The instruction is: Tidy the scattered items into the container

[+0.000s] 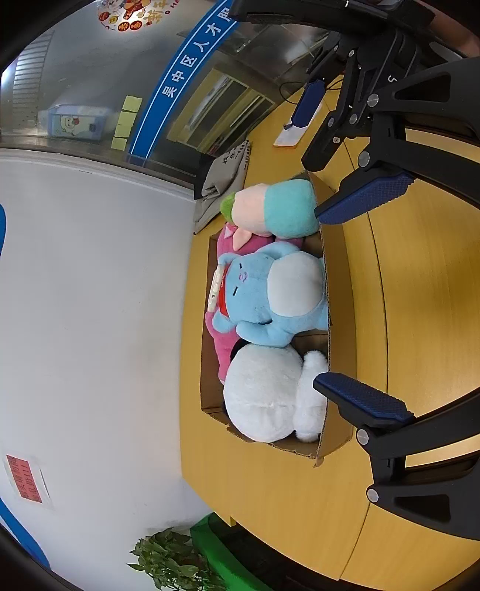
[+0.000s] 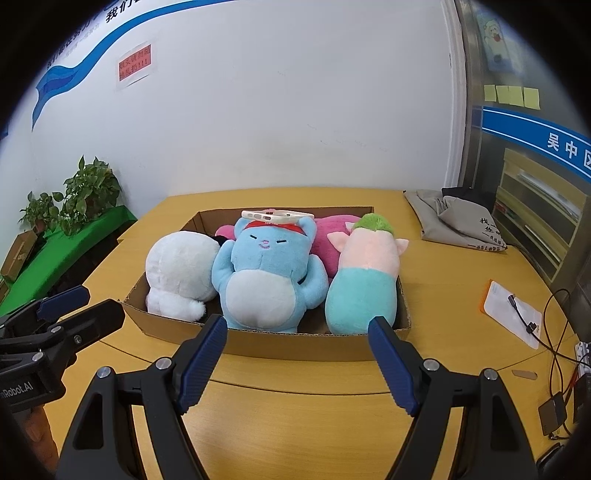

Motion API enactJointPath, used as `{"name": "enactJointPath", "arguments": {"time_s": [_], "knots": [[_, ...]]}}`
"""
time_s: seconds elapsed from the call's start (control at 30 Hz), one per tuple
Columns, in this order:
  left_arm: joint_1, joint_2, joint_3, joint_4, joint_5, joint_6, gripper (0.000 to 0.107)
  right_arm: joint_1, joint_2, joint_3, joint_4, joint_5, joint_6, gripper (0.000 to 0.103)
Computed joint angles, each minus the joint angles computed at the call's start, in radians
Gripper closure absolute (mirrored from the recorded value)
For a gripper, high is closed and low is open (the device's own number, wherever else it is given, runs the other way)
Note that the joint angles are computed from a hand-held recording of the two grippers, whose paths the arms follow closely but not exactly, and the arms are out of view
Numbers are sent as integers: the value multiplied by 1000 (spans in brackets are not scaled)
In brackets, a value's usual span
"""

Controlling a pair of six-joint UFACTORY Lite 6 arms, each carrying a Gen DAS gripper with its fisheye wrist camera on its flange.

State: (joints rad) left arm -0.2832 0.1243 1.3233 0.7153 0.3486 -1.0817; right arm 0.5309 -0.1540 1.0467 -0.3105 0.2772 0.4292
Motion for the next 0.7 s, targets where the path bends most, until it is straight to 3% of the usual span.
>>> {"name": "enactJointPath", "arguments": {"time_s": [0.23,0.33,0.43,0.6,0.7], "knots": [[-49,15,4,222,89,-215,21,3,-11,-19,-68,-4,59,24],[-48,33,15,135,103,-137,21,-6,-26,-35,-82,-8,74,24],[-34,24,-12,40,50,-64,21,-7,-41,-59,-109,-13,104,24],[-93,25,-35,173,122,-187,21,1,-60,-107,-122,-27,136,24],[-126,38,-31,241,192,-271,12,8,-70,-130,-139,-23,152,24]]}}
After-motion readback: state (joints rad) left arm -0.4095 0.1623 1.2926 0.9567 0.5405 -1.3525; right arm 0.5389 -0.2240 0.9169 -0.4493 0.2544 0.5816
